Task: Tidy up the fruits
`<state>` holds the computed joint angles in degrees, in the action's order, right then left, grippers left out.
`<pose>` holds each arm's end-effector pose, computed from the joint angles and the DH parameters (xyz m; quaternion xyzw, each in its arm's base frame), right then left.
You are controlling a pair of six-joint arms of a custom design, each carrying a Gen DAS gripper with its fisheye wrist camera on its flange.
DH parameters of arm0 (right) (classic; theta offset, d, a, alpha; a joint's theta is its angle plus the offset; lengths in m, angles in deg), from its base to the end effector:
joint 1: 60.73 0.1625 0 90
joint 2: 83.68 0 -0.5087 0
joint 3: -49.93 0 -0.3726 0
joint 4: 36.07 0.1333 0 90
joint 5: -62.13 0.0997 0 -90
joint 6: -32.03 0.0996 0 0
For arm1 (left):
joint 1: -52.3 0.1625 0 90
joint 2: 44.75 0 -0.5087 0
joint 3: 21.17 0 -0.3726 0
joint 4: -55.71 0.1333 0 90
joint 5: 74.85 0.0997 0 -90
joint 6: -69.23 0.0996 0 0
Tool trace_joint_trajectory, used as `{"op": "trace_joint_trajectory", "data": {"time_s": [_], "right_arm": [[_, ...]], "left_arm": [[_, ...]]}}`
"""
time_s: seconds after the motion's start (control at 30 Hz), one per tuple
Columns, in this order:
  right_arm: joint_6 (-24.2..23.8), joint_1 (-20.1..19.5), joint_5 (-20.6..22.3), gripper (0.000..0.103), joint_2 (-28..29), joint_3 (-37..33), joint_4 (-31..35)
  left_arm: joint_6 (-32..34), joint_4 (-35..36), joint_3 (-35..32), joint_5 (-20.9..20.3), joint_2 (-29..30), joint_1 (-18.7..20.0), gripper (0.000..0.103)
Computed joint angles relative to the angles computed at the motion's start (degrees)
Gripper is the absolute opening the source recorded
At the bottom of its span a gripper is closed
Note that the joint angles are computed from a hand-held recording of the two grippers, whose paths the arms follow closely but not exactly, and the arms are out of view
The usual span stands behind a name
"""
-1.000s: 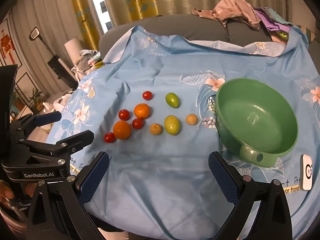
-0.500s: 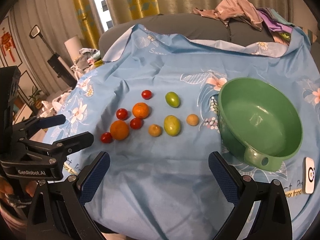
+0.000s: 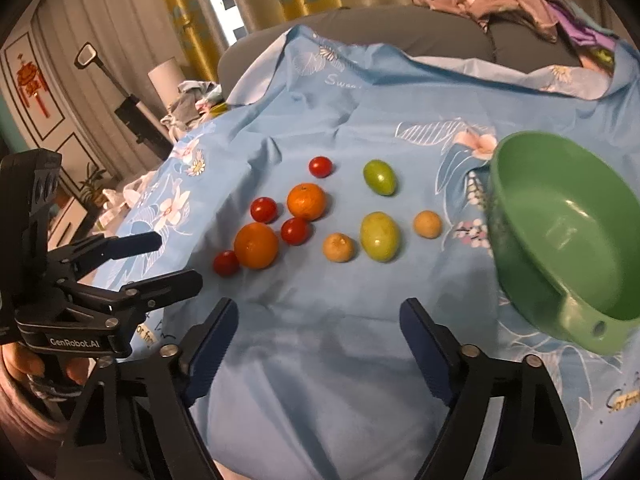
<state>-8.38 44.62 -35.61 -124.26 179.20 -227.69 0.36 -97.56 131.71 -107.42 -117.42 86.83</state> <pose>0.2517 -0.4641 0.0470 0.4569 -0.8799 0.0951 0.0898 -0.1196 -0.3460 0.2006 -0.0309 0.8698 -0.3599 0.3361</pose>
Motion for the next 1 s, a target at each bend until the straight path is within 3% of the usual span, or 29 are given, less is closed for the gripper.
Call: {"op": "trace_joint_trajectory", "data": {"time_s": [0.13,0.27,0.47,0.57,0.67,0.87,1.0], "right_arm": [[0.2,-0.38,1.25,0.076,0.53,-1.21,1.94],[0.82,-0.35,2.64,0.075,1.48,-2.9,2.08],[1.72,0.66,3.07,0.075,2.94,-7.11,5.77],[1.77,1.38,2.85,0.075,4.23,-9.24,7.21],[2.03,1.95,2.46,0.075,5.57,-11.49,9.31],[3.05,3.03,0.95,0.067,8.83,-16.13,13.68],[3.67,3.98,-0.97,0.065,11.27,-19.06,15.41]], "left_arm": [[5.82,-7.1,0.24,-0.27,2.24,2.36,0.08],[14.6,-15.25,-1.01,-1.65,5.8,6.96,0.076],[21.99,-17.57,-3.86,-2.52,8.33,11.82,0.061],[23.11,-16.77,-4.87,-2.44,8.83,13.35,0.047],[24.64,-19.45,-4.54,-3.23,9.0,14.57,0.046],[24.79,-25.4,-2.05,-3.68,7.41,13.99,0.046],[22.15,-25.82,0.12,-1.47,4.25,11.38,0.046]]}}
